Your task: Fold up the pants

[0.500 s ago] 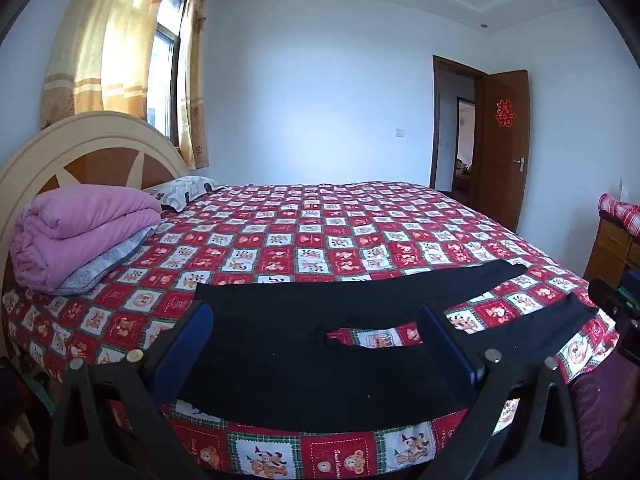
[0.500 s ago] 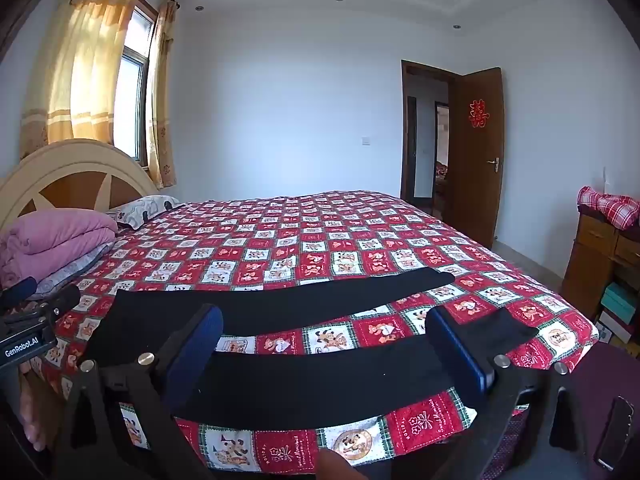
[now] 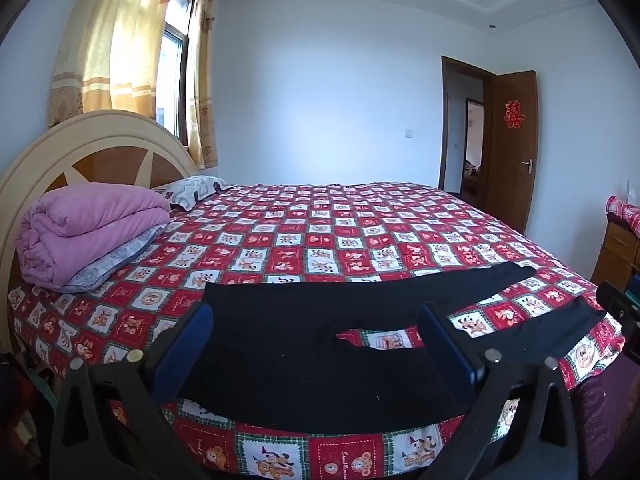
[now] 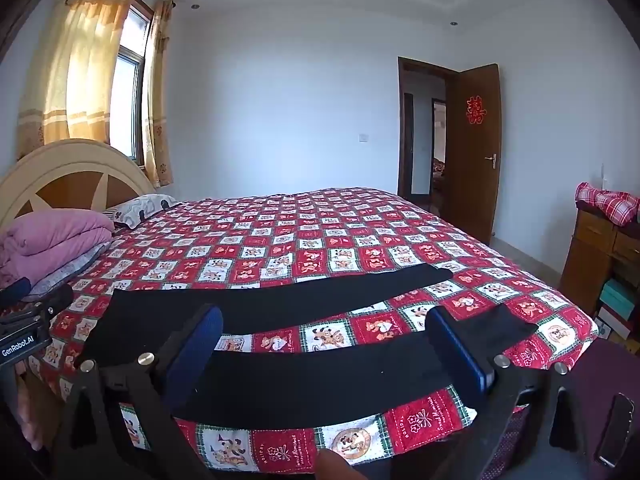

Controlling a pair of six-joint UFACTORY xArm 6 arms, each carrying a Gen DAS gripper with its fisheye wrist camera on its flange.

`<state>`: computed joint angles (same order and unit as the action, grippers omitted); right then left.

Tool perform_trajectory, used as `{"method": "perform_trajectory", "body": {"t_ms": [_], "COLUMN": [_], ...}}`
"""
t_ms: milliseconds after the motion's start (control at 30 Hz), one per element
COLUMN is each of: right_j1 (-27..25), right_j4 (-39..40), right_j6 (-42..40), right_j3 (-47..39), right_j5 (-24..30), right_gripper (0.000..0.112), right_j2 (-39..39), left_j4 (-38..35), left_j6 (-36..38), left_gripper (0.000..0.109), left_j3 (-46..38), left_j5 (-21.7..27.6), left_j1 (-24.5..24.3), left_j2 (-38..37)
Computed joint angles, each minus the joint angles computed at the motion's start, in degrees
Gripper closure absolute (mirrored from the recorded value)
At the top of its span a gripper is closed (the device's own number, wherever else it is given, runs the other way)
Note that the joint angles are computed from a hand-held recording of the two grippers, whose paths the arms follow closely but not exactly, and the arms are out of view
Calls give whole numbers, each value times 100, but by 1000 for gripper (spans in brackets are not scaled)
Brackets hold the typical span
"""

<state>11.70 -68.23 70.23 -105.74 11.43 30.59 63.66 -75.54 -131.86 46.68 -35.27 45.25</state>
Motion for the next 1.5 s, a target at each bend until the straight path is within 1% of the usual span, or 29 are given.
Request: {"method": "perform_trajectory", "body": {"t_ms": [67, 233, 1500], "right_j1": [-74, -71, -61], "right_j4": [350, 422, 530], "right_j6": [-295, -352, -478], "right_j3": [-33, -127, -90], "right_j5": [-67, -27, 1], "right_gripper": [11, 11, 11], "right_j2": [47, 127, 133], "left_j4": [12, 21, 112], "left_j6": [-41, -115, -248], "left_gripper": [6, 6, 6], "left_j3": [43, 37, 264], "left_j5": [8, 53, -8], "left_j1": [7, 5, 43], "left_j2": [-30, -29, -174]}}
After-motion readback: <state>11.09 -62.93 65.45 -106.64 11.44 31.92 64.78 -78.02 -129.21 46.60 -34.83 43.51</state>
